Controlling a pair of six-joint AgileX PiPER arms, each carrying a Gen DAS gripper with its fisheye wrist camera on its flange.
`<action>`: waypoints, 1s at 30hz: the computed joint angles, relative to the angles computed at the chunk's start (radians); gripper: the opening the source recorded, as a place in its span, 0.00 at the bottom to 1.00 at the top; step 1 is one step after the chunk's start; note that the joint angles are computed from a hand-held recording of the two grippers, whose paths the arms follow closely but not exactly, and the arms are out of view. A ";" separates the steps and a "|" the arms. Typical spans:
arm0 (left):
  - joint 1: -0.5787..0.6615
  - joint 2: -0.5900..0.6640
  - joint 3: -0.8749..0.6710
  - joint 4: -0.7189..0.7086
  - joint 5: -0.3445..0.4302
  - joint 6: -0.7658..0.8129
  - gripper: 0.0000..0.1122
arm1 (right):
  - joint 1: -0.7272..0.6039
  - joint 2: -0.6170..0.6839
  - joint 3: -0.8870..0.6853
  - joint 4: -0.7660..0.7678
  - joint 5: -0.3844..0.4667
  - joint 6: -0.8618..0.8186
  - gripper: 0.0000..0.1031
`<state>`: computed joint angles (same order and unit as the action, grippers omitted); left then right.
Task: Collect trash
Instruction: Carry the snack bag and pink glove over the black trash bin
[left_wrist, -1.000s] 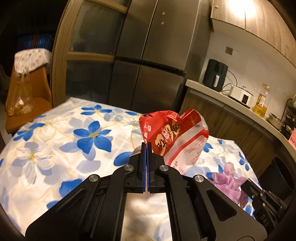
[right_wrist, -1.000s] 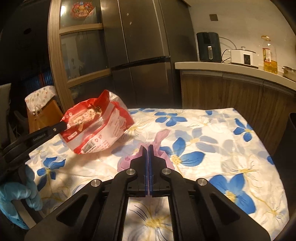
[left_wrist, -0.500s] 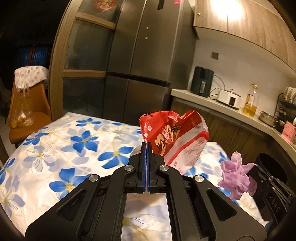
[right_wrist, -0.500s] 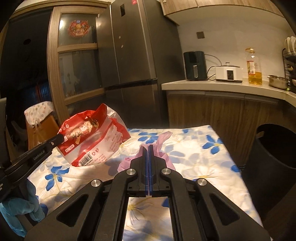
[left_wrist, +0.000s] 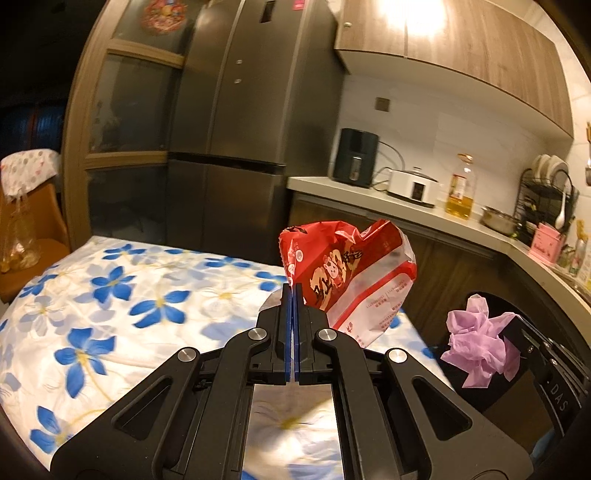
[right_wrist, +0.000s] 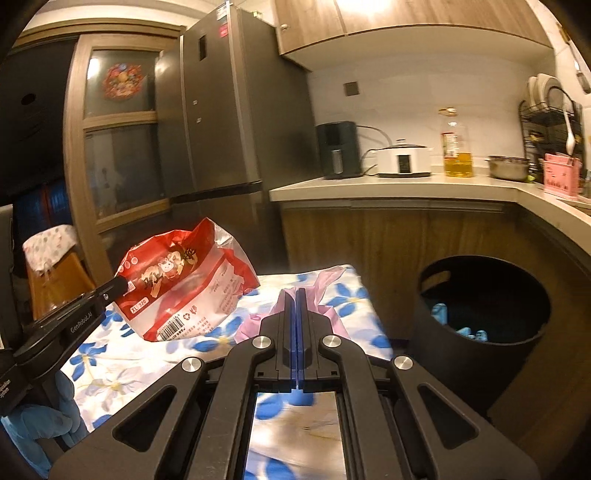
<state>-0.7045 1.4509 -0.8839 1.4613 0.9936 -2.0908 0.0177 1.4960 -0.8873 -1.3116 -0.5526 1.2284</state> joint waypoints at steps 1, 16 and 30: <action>-0.007 0.017 -0.019 -0.001 -0.001 0.004 0.00 | -0.015 0.001 -0.001 -0.003 -0.007 0.002 0.01; -0.060 0.283 -0.360 0.018 -0.087 0.099 0.00 | -0.237 0.076 -0.094 -0.017 -0.054 0.000 0.01; -0.045 0.657 -0.927 -0.090 -0.197 0.335 0.00 | -0.343 0.273 -0.339 -0.017 -0.011 0.102 0.01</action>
